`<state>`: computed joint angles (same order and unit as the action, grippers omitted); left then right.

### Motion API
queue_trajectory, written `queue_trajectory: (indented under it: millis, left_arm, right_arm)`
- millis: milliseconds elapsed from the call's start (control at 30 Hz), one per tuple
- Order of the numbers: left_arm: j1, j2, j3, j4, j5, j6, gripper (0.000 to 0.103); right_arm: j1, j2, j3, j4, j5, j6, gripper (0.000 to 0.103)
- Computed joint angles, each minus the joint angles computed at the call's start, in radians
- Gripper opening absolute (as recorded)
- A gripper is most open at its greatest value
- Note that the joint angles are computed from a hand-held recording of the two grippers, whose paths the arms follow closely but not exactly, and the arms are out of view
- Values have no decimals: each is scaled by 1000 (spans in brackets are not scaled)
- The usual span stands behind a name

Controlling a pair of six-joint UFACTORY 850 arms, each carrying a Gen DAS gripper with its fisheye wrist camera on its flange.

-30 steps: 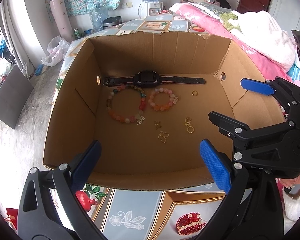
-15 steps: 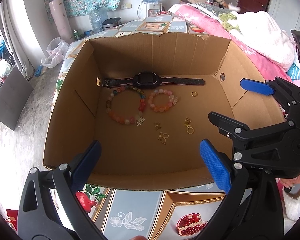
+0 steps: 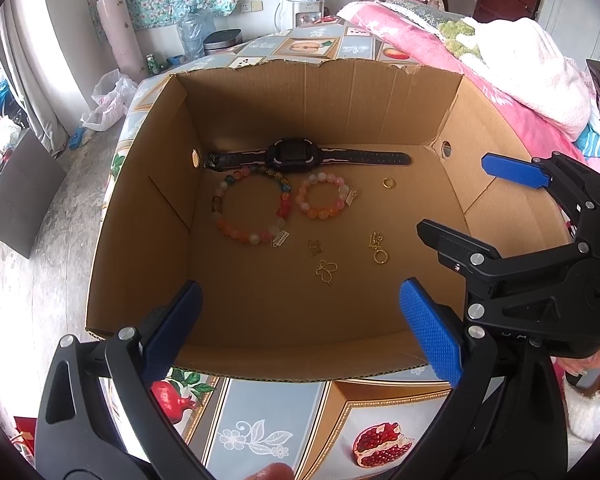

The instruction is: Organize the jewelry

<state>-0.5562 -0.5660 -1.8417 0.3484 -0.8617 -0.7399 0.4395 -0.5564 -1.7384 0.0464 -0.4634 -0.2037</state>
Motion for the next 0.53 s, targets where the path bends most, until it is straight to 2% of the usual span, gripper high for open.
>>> queue_trajectory:
  millis: [400,467,533]
  left_arm:
    - [-6,19,35,55,44,-53,96]
    - [-10,36,64,92,76,-94,96]
    - [-27,49,74,194,56,-214,96]
  right_arm:
    - [0,3,6,5,11,2,86]
    - [0,18,29,9,44,2,86]
    - [-11,79,106,104,146,-64,86]
